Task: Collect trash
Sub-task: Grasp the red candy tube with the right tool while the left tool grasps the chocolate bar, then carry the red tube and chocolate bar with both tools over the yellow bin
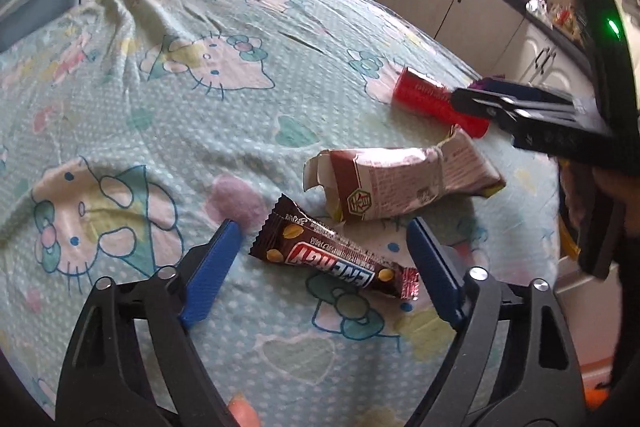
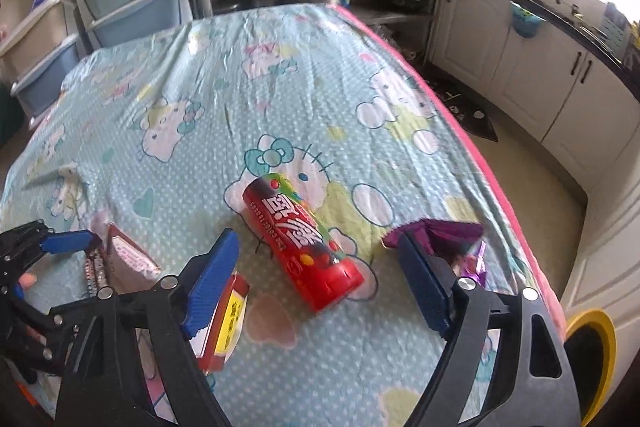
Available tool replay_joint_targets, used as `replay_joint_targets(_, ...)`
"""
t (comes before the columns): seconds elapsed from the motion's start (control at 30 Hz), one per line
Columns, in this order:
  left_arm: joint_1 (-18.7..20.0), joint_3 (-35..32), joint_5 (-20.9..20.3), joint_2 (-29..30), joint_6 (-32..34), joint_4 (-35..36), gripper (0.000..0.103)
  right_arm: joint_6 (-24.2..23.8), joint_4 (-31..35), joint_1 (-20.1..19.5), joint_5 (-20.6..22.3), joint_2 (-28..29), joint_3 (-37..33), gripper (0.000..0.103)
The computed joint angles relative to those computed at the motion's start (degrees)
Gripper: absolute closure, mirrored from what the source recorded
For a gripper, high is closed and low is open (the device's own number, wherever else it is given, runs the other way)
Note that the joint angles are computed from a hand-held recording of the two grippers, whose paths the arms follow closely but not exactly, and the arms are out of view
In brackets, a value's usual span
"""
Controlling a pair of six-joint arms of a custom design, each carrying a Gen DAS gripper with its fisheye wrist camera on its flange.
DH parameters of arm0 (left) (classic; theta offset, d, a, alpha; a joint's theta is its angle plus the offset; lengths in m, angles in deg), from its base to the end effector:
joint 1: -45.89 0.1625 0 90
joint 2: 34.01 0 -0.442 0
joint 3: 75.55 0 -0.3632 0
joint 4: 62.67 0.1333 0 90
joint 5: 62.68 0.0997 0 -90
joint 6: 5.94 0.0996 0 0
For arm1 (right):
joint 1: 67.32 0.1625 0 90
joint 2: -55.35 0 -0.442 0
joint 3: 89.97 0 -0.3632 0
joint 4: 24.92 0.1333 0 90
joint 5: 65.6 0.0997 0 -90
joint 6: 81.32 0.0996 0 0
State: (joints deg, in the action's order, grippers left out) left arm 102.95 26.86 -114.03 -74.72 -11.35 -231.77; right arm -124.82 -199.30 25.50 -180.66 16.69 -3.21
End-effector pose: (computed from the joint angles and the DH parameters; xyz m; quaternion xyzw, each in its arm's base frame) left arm -0.1761 -0.6314 0.0866 0.1733 0.9179 -0.2423 0.2621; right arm 0.1265 -0.7161 0.1545 0.3027 -0.8795 0.2133 0.2990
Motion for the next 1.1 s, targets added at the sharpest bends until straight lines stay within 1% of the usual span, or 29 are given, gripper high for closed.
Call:
replay_joint_targets(0.03, -0.12, 0.07, 0.5, 0.13, 0.49, -0.15, 0.035, -0.37, 0.99, 0.07, -0.56, 0.54, -0.91, 0.028)
replay_joint_targets(0.07, -0.24, 0.14, 1.17, 0.27, 0.83, -0.28, 0.038, -0.58, 1.68, 0.05, -0.77, 0.93, -1.52, 0.029)
replay_joint_targets(0.1, -0.32, 0.21, 1.89, 0.41, 1.41, -0.5, 0.042, -0.6, 2.66, 0.07, -1.2, 1.47, -2.41, 0.031)
replay_joint_targets(0.17, -0.43, 0.37, 3.31, 0.56, 2.25, -0.96, 0.054, -0.44, 4.56, 0.08, -2.08, 2.37, -3.84, 0.036)
replay_joint_targets(0.2, -0.35, 0.27, 3.39, 0.56, 2.36, -1.0, 0.056, -0.43, 5.42, 0.02, -2.28, 2.69, -4.45, 0.04)
replay_joint_targets(0.27, -0.29, 0.43, 3.47, 0.32, 2.55, -1.1, 0.061, 0.19, 7.39, -0.14, -2.66, 3.3, -5.45, 0.046)
replay_joint_targets(0.3, -0.22, 0.61, 3.36, 0.16, 2.74, -1.27, 0.063, 0.99, 8.28, -0.34, -1.92, 3.23, -5.59, 0.051)
replay_joint_targets(0.33, -0.18, 0.82, 3.29, 0.0, 3.01, -1.45, 0.066, 1.58, 8.8, -0.47, -1.43, 3.11, -5.57, 0.054)
replay_joint_targets(0.4, 0.13, 1.05, 2.74, -0.43, 3.05, -1.58, 0.071, 2.45, 8.6, -0.62, -1.09, 3.0, -5.34, 0.058)
replay_joint_targets(0.47, 0.64, 1.17, 1.82, -1.08, 2.6, -1.4, 0.08, 3.12, 7.94, -0.62, -0.98, 2.87, -4.87, 0.063)
replay_joint_targets(0.53, 1.02, 1.12, 0.85, -1.51, 1.99, -1.13, 0.084, 3.81, 7.09, -0.79, -0.76, 2.37, -4.1, 0.067)
replay_joint_targets(0.63, 1.29, 1.17, 0.06, -1.91, 1.86, -0.85, 0.088, 4.76, 5.39, -1.23, 0.39, 1.06, -2.2, 0.07)
replay_joint_targets(0.77, 1.32, 1.64, -1.02, -2.5, 2.17, -1.03, 0.094, 5.22, 2.94, -1.6, 2.31, -0.81, 0.83, 0.07)
replay_joint_targets(0.9, 0.98, 2.38, -1.93, -3.08, 2.25, -1.1, 0.096, 5.35, 0.6, -1.76, 3.74, -2.73, 3.72, 0.07)
replay_joint_targets(1.1, -0.66, 3.74, -2.44, -3.85, 3.34, -2.87, 0.096, 5.91, -2.54, -2.09, 5.41, -5.5, 7.45, 0.071)
